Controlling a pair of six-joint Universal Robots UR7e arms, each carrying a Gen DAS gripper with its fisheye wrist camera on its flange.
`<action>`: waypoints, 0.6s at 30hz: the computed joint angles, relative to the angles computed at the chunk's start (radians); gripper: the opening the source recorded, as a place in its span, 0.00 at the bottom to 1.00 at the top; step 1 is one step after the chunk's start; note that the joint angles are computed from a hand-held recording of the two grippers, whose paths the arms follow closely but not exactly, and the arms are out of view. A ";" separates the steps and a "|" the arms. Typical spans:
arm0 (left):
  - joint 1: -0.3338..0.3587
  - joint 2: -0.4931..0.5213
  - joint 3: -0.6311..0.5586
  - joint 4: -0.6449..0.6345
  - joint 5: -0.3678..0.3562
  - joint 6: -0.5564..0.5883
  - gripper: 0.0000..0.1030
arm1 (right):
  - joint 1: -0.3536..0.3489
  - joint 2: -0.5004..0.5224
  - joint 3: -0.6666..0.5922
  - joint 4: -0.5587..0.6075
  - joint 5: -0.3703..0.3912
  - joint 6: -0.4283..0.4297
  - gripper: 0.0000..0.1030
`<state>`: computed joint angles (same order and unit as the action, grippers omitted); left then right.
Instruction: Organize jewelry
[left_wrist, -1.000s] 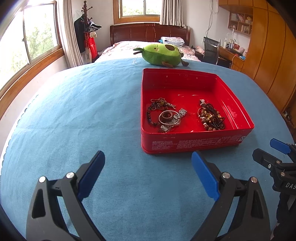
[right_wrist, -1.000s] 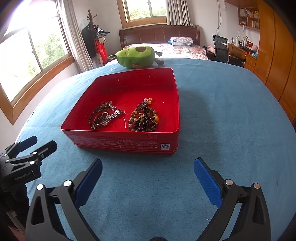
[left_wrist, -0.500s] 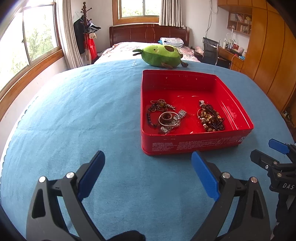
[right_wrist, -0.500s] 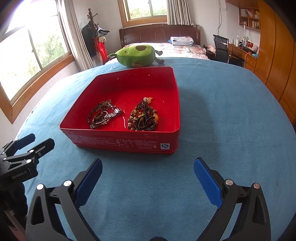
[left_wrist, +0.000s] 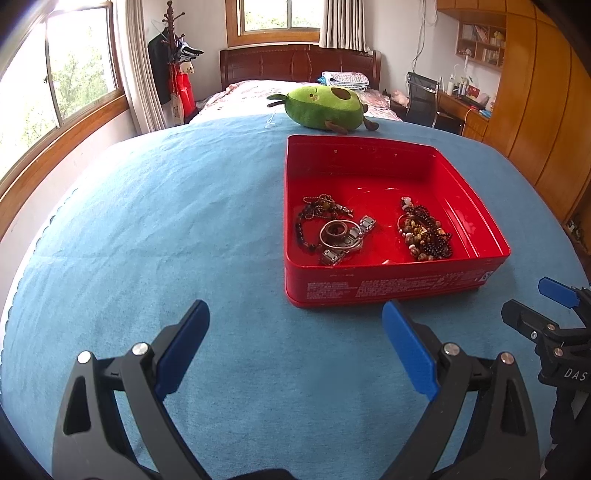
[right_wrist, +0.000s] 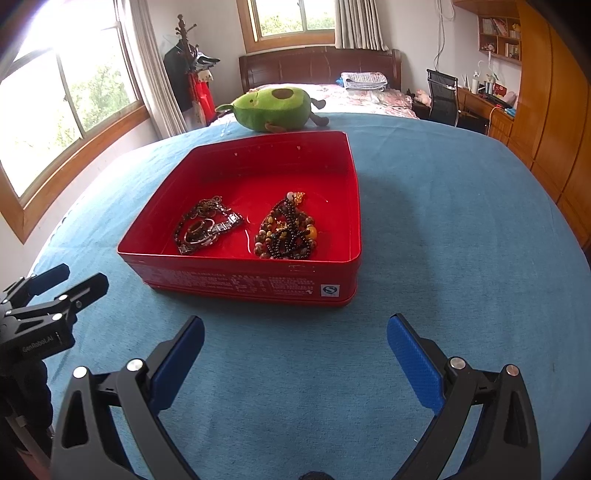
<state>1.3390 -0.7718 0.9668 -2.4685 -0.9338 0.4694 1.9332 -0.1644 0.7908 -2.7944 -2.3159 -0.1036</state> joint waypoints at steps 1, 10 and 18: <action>0.000 0.001 -0.003 0.005 0.000 -0.002 0.91 | 0.000 0.001 -0.001 0.001 0.000 -0.001 0.96; 0.004 0.012 -0.022 0.025 0.003 -0.014 0.91 | -0.002 0.001 0.000 0.005 -0.002 -0.001 0.96; 0.001 0.012 -0.018 0.019 0.011 -0.005 0.91 | -0.001 0.003 -0.005 0.010 -0.005 -0.003 0.96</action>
<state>1.3398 -0.7603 0.9488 -2.4494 -0.9227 0.4646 1.9317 -0.1610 0.7862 -2.7847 -2.3204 -0.1066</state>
